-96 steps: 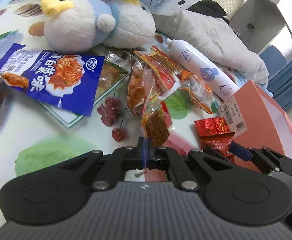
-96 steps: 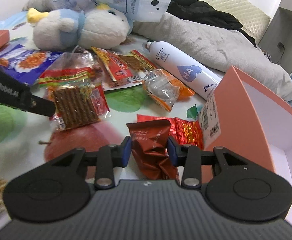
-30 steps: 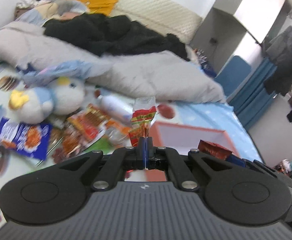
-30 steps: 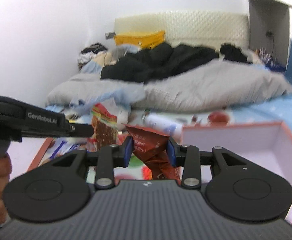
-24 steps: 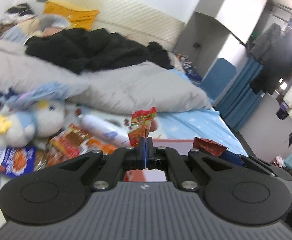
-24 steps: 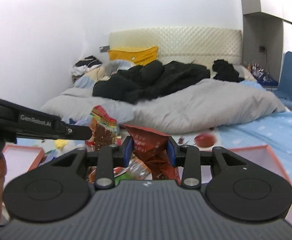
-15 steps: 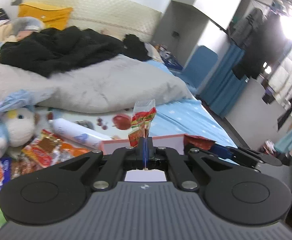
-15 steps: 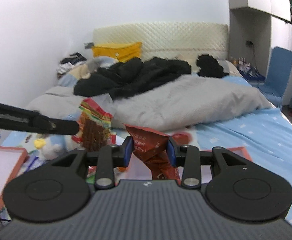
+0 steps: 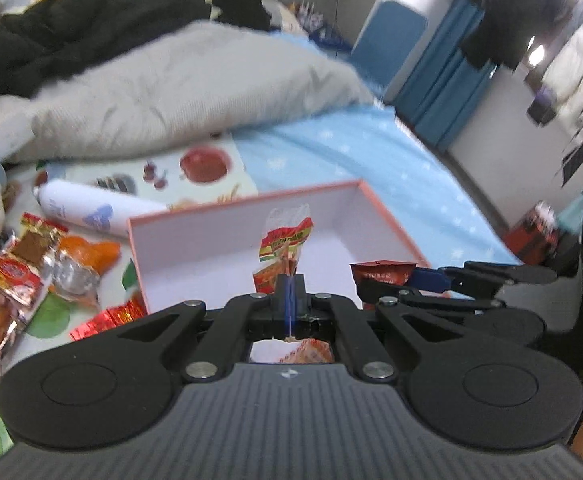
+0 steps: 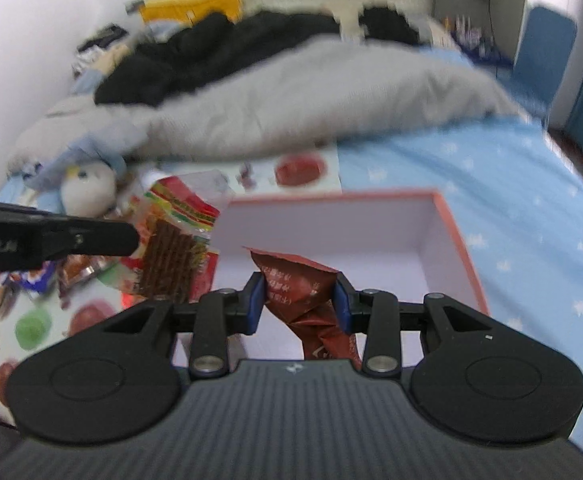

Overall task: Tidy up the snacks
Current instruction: 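Lift both held snacks and carry them over the large pink box, then open the left tool while the right tool opens, releasing both snacks into the box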

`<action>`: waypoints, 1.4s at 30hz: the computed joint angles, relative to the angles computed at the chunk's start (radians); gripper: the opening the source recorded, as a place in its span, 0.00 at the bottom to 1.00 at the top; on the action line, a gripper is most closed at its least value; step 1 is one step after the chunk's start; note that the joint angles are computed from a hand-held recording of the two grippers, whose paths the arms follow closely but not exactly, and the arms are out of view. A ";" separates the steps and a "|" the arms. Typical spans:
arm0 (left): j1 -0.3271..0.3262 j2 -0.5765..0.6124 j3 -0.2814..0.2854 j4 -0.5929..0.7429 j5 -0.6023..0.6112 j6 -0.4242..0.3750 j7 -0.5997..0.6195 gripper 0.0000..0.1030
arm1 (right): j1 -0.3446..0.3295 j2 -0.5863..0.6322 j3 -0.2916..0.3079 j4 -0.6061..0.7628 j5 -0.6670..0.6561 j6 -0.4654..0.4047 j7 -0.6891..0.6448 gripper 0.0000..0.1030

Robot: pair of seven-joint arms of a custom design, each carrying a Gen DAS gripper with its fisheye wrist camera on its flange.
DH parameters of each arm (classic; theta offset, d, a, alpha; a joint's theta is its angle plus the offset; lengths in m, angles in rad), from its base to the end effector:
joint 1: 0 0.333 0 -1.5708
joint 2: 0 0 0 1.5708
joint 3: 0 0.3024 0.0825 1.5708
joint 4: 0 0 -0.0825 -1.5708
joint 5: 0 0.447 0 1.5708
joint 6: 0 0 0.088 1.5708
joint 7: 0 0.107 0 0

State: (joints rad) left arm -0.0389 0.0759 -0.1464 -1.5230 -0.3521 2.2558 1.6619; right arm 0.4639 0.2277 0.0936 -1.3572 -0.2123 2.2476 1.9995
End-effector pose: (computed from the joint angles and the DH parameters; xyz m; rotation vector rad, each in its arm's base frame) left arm 0.6764 -0.1322 0.6695 -1.8198 2.0968 -1.0381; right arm 0.6285 0.3747 0.6561 -1.9465 1.5993 -0.4809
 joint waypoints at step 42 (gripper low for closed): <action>0.003 -0.306 0.080 -0.348 -0.023 0.287 0.063 0.42 | 0.030 -0.179 0.043 -0.222 -0.369 0.346 0.346 0.61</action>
